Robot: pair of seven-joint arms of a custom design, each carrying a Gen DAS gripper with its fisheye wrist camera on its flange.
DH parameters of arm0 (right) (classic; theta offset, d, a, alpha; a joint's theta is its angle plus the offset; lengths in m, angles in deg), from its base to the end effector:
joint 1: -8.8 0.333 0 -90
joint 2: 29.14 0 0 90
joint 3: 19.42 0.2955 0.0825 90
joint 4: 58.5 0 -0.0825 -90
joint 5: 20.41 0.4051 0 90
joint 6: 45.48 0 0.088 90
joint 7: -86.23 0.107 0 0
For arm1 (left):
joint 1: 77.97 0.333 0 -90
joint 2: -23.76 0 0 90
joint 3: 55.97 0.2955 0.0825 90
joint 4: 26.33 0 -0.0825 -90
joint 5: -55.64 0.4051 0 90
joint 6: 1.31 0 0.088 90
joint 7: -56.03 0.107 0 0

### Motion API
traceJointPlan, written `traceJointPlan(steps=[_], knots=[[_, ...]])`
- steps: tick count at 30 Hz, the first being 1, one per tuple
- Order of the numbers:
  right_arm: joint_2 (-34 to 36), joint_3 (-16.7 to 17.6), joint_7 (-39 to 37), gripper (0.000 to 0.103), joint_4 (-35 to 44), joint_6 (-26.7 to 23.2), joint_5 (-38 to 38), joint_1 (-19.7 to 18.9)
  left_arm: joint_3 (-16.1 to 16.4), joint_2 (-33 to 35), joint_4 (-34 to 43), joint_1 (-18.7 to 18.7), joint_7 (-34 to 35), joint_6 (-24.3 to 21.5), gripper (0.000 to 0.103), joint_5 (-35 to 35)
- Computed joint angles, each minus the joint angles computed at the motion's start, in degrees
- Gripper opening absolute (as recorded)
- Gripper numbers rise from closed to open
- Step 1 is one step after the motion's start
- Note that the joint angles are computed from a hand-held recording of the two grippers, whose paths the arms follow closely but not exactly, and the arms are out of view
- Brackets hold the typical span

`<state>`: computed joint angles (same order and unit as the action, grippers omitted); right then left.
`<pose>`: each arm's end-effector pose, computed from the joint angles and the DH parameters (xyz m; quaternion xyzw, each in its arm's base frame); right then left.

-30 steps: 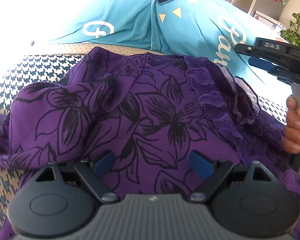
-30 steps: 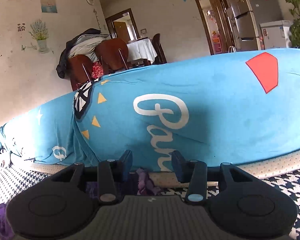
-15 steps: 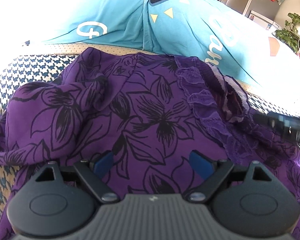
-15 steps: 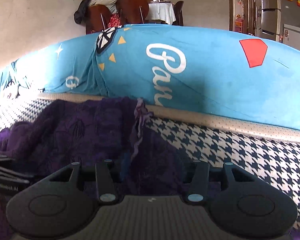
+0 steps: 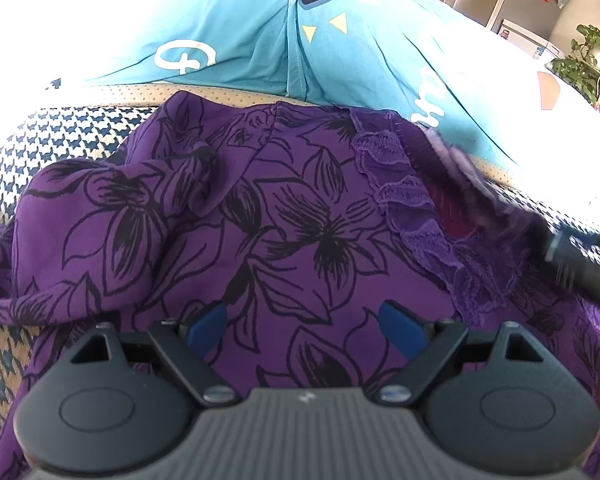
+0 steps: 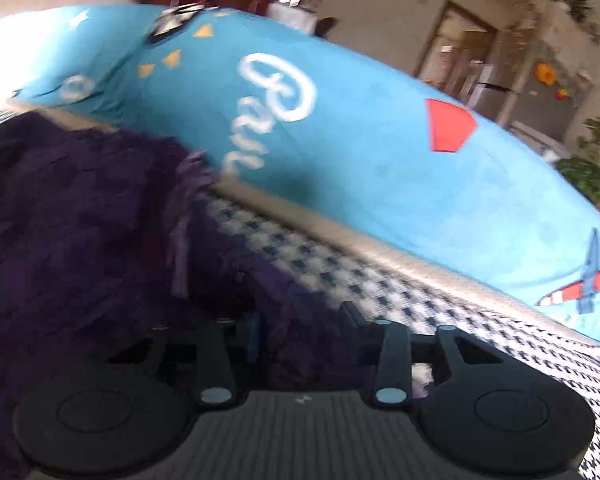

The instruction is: Fold clothes

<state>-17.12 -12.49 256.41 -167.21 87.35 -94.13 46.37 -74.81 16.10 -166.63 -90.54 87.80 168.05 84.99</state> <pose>0.4769 0.4390 0.3946 -0.6834 0.5508 -0.4229 0.2251 0.4311 -0.3022 0.3785 -0.6618 0.6737 -0.2960 0.1431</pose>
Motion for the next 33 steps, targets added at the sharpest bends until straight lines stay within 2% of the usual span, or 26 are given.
traceJointPlan(steps=[2,3,5,7,11,14,18,21,25,26,27,28,29,30,33], knots=[[1.2,-1.0,10.1,0.039,2.6,-7.4,0.0,0.6,0.0,0.0,0.2,0.0,0.2,-0.3,0.087,0.2],[1.1,-1.3,14.5,0.041,3.2,-9.3,1.6,0.3,0.1,0.0,0.2,0.0,0.5,-0.3,0.087,0.2],[-0.4,-1.7,22.0,0.044,2.2,-9.9,2.2,-0.3,0.5,0.1,0.2,-0.4,1.6,-0.4,0.087,-0.7],[-2.4,-1.5,25.8,0.047,0.0,-8.8,0.5,-1.1,0.8,0.1,0.3,-0.6,2.8,-0.4,0.087,-1.7],[-4.5,-0.4,22.2,0.050,-2.9,-7.0,1.4,-3.3,0.9,-0.1,0.4,-0.5,3.8,-0.6,0.087,-2.6],[-6.6,0.0,20.1,0.050,-5.9,-2.4,2.9,-5.2,0.6,-0.2,0.3,-0.3,3.7,-0.7,0.087,-2.4],[-8.7,0.5,18.8,0.062,-9.4,3.1,3.5,-7.4,0.4,-0.3,0.3,-0.1,3.3,-0.9,0.087,-2.0],[-8.4,1.0,17.5,0.068,-10.3,6.1,4.3,-8.2,0.4,-0.2,0.4,-0.1,3.2,-1.0,0.087,-1.8],[-6.5,0.9,14.0,0.067,-9.7,8.7,5.6,-8.6,0.4,-0.1,0.4,0.0,3.0,-0.9,0.088,-1.4],[-6.1,0.8,14.0,0.065,-9.3,8.4,5.0,-8.3,0.3,0.0,0.4,0.0,2.8,-0.9,0.088,-1.2],[-5.7,0.8,14.2,0.054,-8.9,7.4,4.0,-7.9,0.3,0.0,0.4,0.0,2.6,-0.9,0.088,-1.1],[-5.2,0.8,14.0,0.037,-8.2,6.5,3.6,-7.5,0.3,0.0,0.4,0.1,2.5,-0.9,0.088,-0.9],[-4.7,0.7,13.9,0.028,-7.6,5.7,3.1,-7.1,0.3,0.0,0.3,0.1,2.4,-0.8,0.088,-0.7],[-4.2,0.7,13.9,0.015,-6.9,4.6,2.8,-6.7,0.3,0.0,0.3,0.1,2.3,-0.7,0.088,-0.5],[-2.8,0.6,14.8,0.007,-4.7,-2.6,1.1,-4.6,0.1,-0.3,0.0,0.5,1.6,-0.1,0.088,0.8]])
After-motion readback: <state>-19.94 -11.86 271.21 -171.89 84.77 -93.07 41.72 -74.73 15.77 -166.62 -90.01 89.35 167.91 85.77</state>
